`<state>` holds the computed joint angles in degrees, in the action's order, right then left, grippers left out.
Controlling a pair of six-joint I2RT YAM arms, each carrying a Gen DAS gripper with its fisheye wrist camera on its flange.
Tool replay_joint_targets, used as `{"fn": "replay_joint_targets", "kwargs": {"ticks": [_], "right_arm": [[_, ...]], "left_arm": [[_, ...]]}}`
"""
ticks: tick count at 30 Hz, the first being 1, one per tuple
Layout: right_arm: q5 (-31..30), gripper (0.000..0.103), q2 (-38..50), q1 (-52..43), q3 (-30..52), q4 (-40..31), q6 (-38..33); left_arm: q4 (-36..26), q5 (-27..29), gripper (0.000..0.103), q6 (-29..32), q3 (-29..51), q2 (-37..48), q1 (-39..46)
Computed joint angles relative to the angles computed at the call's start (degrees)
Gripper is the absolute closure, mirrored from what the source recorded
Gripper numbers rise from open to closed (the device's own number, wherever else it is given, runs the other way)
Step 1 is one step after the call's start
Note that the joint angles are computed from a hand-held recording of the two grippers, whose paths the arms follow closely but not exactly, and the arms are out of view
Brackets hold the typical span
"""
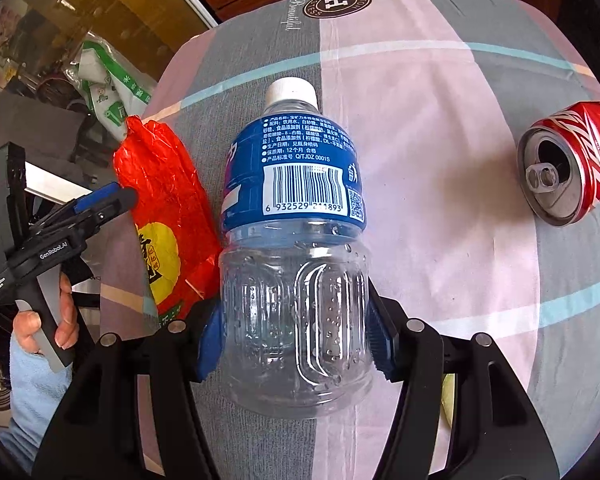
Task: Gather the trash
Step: 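Grasp the red plastic bag with the left tool while the right tool grasps the water bottle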
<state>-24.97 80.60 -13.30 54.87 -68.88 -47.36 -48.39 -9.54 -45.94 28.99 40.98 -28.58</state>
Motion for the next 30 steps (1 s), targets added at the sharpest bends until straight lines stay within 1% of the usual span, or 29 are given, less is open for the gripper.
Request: {"fn": "replay_joint_targets", "kwargs": {"ticks": [1, 3, 5, 8, 10, 12, 14, 15, 17, 18, 19, 20, 22, 25, 30], "right_arm": [[-0.1, 0.046, 0.2, -0.1, 0.1, 0.0, -0.2], [-0.4, 0.046, 0.3, -0.3, 0.1, 0.0, -0.6], [-0.8, 0.046, 0.5, -0.6, 0.2, -0.1, -1.1], [-1.8, 0.046, 1.2, -1.9, 0.6, -0.8, -2.0], [-2.6, 0.046, 2.0, -2.6, 1.1, -1.5, -2.3], [-3.4, 0.046, 2.9, -3.2, 1.6, -2.2, -2.6], [-4.2, 0.046, 4.4, -4.1, 2.4, -3.3, -3.4], [-4.7, 0.046, 5.0, -4.5, 2.8, -3.8, -3.7], [-5.2, 0.046, 5.9, -5.4, 3.3, -4.8, -4.5], [-5.5, 0.046, 6.2, -5.6, 3.5, -5.3, -4.7], [-5.8, 0.046, 6.5, -5.8, 3.7, -5.6, -4.9], [-5.9, 0.046, 6.7, -5.8, 3.8, -5.7, -4.7], [-5.6, 0.047, 6.9, -5.7, 4.1, -6.1, -4.7], [-5.4, 0.047, 7.1, -6.3, 4.7, -7.2, -4.6], [-6.9, 0.047, 7.0, -9.5, 7.3, -12.8, -8.7]], "left_arm": [[1.4, -0.2, 0.027, -0.4, 0.0, 1.4, -1.3], [3.0, -3.0, 0.026, -1.3, 0.9, 5.3, -4.8], [4.4, -4.6, 0.023, -1.8, 1.6, 8.3, -6.6], [6.3, -4.6, 0.023, -3.1, 2.5, 11.0, -8.2], [8.2, -4.4, 0.023, -4.2, 3.2, 12.9, -10.9], [9.1, -6.6, 0.031, -5.5, 5.1, 17.0, -15.6], [9.5, -9.0, 0.047, -6.8, 7.4, 21.5, -19.8], [9.8, -9.8, 0.052, -7.4, 8.4, 23.2, -21.4], [11.1, -9.5, 0.080, -7.7, 10.2, 26.1, -23.2], [12.0, -8.9, 0.086, -7.9, 10.8, 27.2, -23.7], [12.0, -9.7, 0.094, -8.3, 11.9, 28.6, -24.8], [11.0, -11.1, 0.098, -8.8, 13.5, 30.1, -26.2], [8.5, -13.0, 0.099, -10.8, 16.3, 32.3, -28.0], [4.2, -14.6, 0.100, -14.6, 19.4, 32.8, -29.5], [-5.1, -17.8, 0.100, -20.1, 25.9, 32.8, -32.2]]}}
